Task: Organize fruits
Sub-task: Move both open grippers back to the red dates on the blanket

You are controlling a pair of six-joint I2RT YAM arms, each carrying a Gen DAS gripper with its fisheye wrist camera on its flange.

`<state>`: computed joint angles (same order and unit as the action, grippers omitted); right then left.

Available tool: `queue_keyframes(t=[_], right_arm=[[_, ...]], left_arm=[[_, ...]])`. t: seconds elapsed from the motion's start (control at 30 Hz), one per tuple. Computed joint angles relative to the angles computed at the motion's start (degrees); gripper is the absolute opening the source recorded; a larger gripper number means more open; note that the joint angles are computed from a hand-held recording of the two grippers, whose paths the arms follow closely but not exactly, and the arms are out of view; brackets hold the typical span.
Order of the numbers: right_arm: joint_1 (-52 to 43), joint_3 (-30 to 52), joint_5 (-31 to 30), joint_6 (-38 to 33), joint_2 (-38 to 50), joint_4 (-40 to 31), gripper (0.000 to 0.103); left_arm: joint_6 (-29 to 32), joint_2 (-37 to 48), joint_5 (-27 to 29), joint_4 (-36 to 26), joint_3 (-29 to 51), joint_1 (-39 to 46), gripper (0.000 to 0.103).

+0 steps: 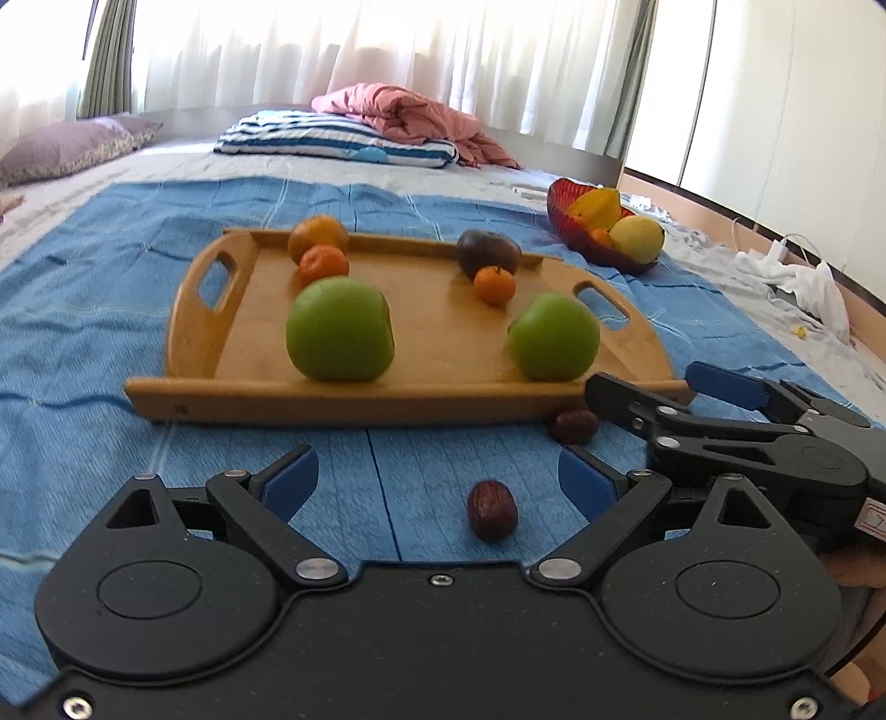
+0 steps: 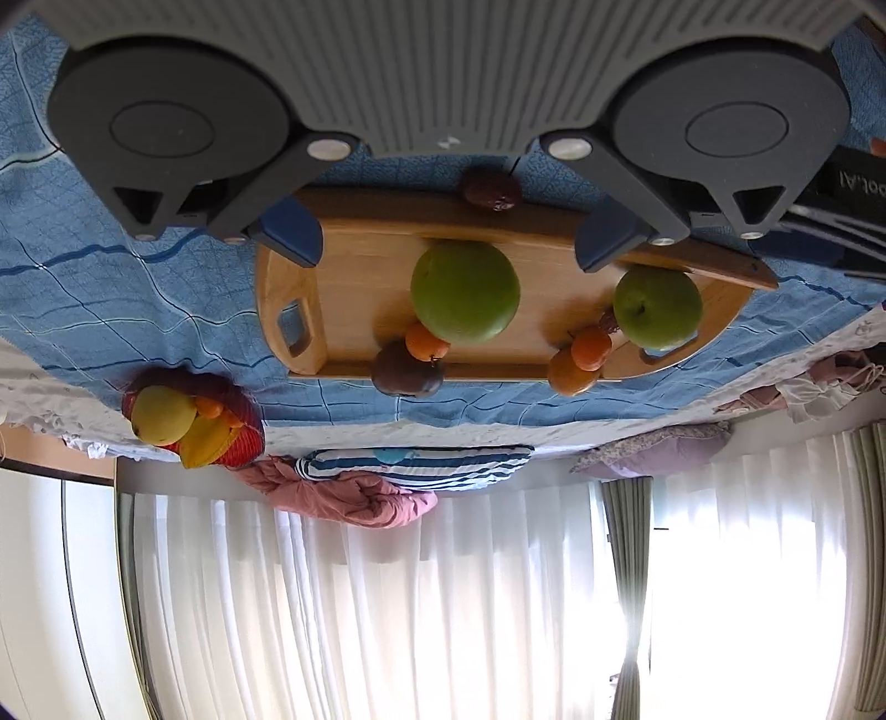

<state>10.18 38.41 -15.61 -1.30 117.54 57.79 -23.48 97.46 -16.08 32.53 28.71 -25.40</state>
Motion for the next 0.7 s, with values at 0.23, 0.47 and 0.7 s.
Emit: queue_keyframes(t=[0.23,0.47,0.7], right_arm=[[0.05,1.26,-0.42,0.08,1.61,-1.78,0.094],[0.61,2.37,0.48,-0.91,2.51,-3.67,0.091],[1.14,3.18,1.7,-1.88,2.47,-6.18,0.087]], left_arm=[[0.43,2.67,-1.0,1.44,0.08,-0.98,0.093],[-0.15,5.06,-3.13,1.09,1.58,-2.09,0.081],[0.14,7.46,-7.0,0.84,3.33,-3.69,0.068]])
